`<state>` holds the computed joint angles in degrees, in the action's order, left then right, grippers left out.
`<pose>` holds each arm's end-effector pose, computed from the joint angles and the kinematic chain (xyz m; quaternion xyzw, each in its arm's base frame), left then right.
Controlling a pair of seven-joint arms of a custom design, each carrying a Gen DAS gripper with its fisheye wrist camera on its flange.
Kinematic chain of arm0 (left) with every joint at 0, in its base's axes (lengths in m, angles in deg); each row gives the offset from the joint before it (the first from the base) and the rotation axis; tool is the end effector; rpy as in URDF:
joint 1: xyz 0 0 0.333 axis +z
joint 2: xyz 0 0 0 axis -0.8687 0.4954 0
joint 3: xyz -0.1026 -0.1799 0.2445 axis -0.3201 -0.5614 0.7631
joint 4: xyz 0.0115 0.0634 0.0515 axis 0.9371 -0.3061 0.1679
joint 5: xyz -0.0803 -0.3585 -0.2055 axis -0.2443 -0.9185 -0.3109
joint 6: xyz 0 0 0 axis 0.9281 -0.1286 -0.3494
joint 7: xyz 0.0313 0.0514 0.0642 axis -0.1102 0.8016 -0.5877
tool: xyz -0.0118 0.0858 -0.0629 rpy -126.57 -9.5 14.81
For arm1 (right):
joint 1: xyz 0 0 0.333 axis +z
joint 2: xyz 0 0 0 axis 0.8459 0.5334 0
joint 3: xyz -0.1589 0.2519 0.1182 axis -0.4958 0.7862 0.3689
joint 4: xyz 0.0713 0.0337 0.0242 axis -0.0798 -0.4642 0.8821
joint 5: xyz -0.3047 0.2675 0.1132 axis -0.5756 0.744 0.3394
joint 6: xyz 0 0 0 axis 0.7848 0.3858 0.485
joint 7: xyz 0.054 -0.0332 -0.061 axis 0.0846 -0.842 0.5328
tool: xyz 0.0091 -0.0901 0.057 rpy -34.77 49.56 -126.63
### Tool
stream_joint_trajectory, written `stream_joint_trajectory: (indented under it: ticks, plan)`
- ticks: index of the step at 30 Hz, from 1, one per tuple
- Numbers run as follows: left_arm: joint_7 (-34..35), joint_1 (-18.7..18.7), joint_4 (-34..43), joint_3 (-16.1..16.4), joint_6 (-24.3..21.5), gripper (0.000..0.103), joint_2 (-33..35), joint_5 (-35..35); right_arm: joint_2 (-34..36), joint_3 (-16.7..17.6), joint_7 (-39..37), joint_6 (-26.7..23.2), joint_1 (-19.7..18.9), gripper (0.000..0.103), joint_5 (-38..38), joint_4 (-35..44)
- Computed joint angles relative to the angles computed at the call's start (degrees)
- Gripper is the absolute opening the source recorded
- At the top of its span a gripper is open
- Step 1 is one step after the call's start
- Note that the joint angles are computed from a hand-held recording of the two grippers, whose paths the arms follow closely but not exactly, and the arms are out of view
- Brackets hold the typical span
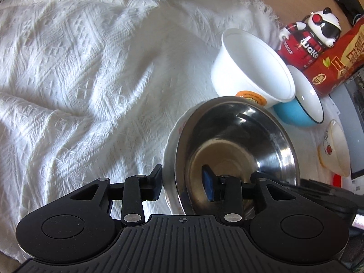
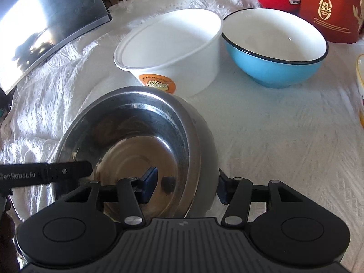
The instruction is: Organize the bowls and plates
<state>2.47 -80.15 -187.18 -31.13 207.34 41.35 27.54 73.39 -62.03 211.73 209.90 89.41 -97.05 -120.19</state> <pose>0.5025 -0.3611 0.4743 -0.6951 0.6702 -0.2597 0.0147 0.4771 0.4241 0.4622 -0.6378 0.7195 -0.0756 0.2643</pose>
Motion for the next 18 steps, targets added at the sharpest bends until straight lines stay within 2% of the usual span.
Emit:
stream_joint_trajectory:
  ticks: [4, 7, 9, 12, 15, 18]
  plan:
    - [-1.77, 0.37, -1.16, 0.3, 0.69, 0.039, -1.56, -1.7, -1.53, -0.34, 1.96, -2.2, 0.41, 0.054, -6.11, 0.06]
    - [-8.81, 0.74, -2.29, 0.06, 2.09, 0.039, -4.15, 4.45, -5.65, -0.38, 4.23, -2.33, -0.6, 0.054, -10.24, -2.81]
    - [-14.21, 1.22, -2.14, -0.49, 2.95, 0.039, -5.26, 9.73, -8.98, -0.01, 5.12, -0.99, -2.04, 0.059, -11.62, -5.62]
    - [-21.11, 1.62, -0.09, -1.53, 4.16, 0.039, -5.32, 17.04, -15.37, 1.93, 8.73, -2.92, -5.06, 0.059, -18.95, -10.18]
    - [-23.03, 0.64, 3.59, -2.22, 5.08, 0.039, -3.12, 20.06, -21.22, 3.51, 9.33, -3.45, -8.11, 0.063, -22.1, -14.72]
    - [-21.04, -1.78, 9.08, -2.78, 4.83, 0.039, 1.62, 18.65, -26.95, 4.55, 8.19, -4.21, -10.98, 0.066, -23.06, -19.39]
